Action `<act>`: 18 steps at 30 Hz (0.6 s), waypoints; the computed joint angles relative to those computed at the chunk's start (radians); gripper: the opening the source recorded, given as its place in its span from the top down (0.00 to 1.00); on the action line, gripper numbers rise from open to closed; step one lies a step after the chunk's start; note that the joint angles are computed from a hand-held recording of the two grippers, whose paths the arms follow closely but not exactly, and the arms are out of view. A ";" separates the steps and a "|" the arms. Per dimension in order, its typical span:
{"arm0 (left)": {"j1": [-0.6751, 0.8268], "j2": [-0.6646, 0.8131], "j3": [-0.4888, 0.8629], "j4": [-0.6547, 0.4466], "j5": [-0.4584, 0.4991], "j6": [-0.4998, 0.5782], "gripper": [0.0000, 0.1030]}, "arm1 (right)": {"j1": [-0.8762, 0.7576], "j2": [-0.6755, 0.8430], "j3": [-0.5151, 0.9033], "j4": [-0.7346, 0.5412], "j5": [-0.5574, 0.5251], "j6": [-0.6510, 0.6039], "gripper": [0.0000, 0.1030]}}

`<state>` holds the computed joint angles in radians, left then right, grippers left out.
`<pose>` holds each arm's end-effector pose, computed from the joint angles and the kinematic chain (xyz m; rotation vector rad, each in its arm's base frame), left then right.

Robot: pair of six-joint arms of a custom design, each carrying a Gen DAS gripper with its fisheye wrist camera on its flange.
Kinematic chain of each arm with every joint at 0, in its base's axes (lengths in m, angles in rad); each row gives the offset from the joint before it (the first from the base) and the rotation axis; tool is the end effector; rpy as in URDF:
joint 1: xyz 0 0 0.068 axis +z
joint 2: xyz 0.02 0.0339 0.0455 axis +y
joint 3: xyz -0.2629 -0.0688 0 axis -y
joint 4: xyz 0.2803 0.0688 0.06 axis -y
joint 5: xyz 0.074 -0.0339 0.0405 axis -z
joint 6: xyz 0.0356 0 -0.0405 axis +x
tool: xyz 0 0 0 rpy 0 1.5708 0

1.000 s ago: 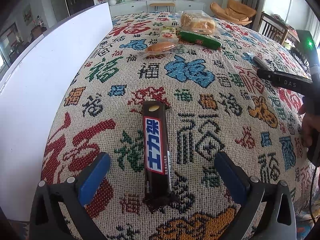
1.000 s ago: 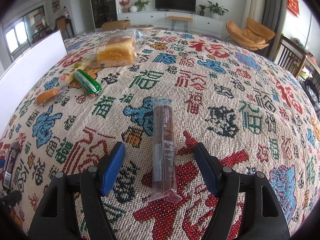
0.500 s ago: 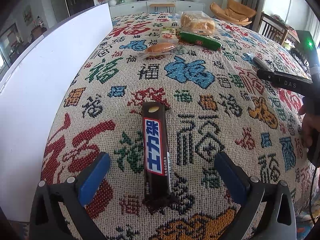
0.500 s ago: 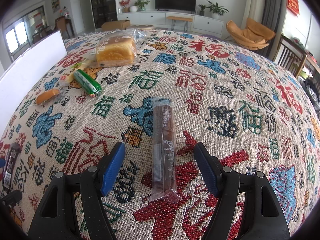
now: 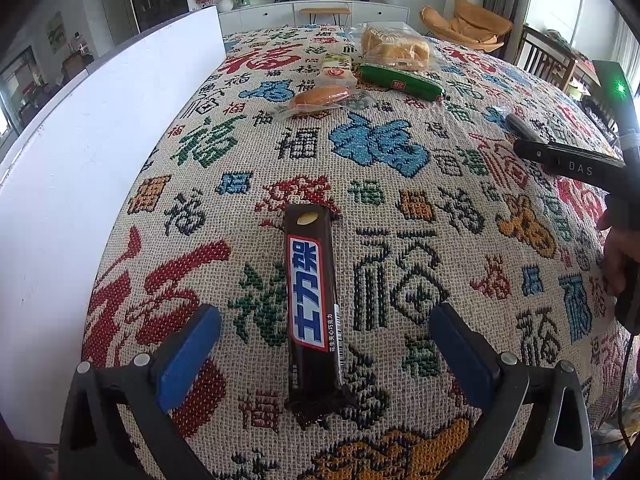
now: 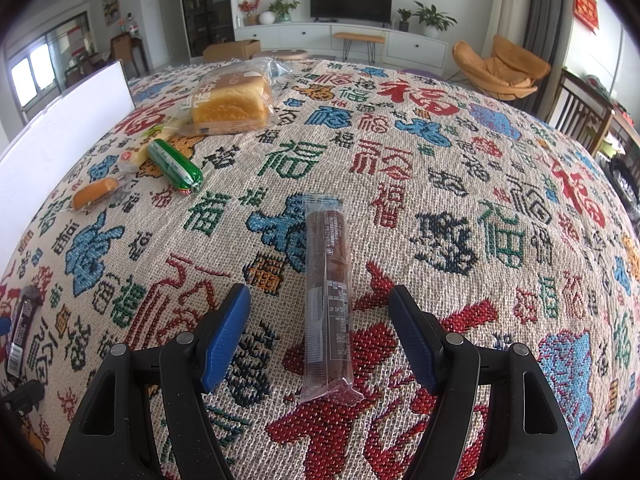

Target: Organize snacks

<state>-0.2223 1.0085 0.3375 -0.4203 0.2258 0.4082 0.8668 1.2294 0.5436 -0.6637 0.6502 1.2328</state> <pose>0.1805 -0.0490 0.1122 0.8863 2.4822 -0.2377 0.1519 0.1456 0.1303 0.5397 2.4085 -0.1761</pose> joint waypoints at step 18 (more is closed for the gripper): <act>0.004 0.010 0.010 -0.014 0.005 0.005 0.00 | 0.001 0.002 0.003 -0.002 0.001 0.001 0.28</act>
